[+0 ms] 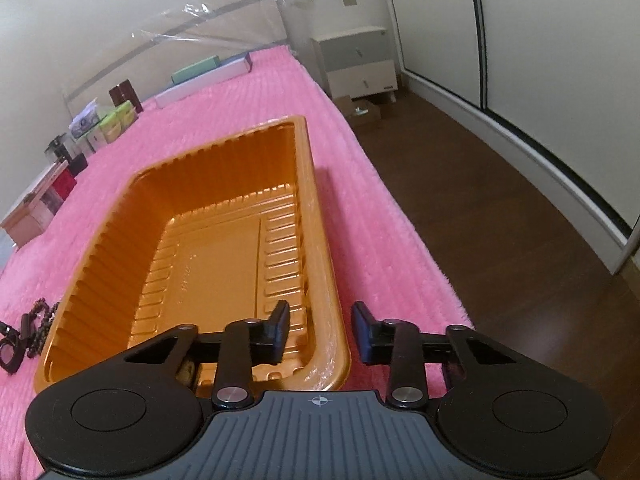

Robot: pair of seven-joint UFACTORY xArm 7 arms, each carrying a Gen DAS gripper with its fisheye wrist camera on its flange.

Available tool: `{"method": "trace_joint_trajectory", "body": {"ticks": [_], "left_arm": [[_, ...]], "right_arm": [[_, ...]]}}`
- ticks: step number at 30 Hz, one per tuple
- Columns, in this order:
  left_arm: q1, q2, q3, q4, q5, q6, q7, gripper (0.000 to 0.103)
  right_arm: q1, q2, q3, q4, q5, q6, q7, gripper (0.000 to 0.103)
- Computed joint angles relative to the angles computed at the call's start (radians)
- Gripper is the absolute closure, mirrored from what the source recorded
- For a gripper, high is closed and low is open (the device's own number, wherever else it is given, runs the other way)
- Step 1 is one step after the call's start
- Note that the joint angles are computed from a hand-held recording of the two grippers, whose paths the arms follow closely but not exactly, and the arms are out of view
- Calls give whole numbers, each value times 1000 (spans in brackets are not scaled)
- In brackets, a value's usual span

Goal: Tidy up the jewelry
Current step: 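Grasp the rim of the orange tray with the right gripper, then drop the black wristwatch into the tray with left gripper while right holds tray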

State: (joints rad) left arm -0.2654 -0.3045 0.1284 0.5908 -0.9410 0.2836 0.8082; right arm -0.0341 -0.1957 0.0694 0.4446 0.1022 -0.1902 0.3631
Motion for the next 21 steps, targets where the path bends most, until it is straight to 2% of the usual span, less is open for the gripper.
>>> {"method": "trace_joint_trajectory", "body": {"ticks": [1, 2, 6, 8, 9, 12, 16, 19, 21], "left_arm": [[0, 0, 0, -1, 0, 0, 1, 4], [0, 0, -1, -1, 0, -2, 2, 4], [-3, 2, 2, -4, -4, -32, 17, 4], [-8, 4, 12, -3, -16, -46, 33, 4], [-7, 7, 16, -2, -16, -52, 41, 4], [-12, 18, 40, 7, -41, -72, 96, 4], [-24, 65, 75, 48, -132, -122, 245, 6], [-11, 124, 85, 104, -225, -138, 371, 9], [1, 173, 81, 148, -282, -148, 466, 15]], "right_arm": [[63, 4, -70, 3, -16, 1, 11, 86], [88, -2, -99, 1, -22, 4, 17, 91], [78, -13, -79, 17, -8, 40, 40, 96], [125, -36, -126, 22, 1, 79, 45, 98], [127, -46, -125, 27, 4, 100, 45, 98], [-2, -85, 8, 44, -47, 172, 84, 99], [-254, -133, 258, 89, -265, 258, 223, 99], [-364, -175, 385, 125, -418, 321, 312, 99], [-418, -203, 458, 151, -523, 365, 353, 99]]}}
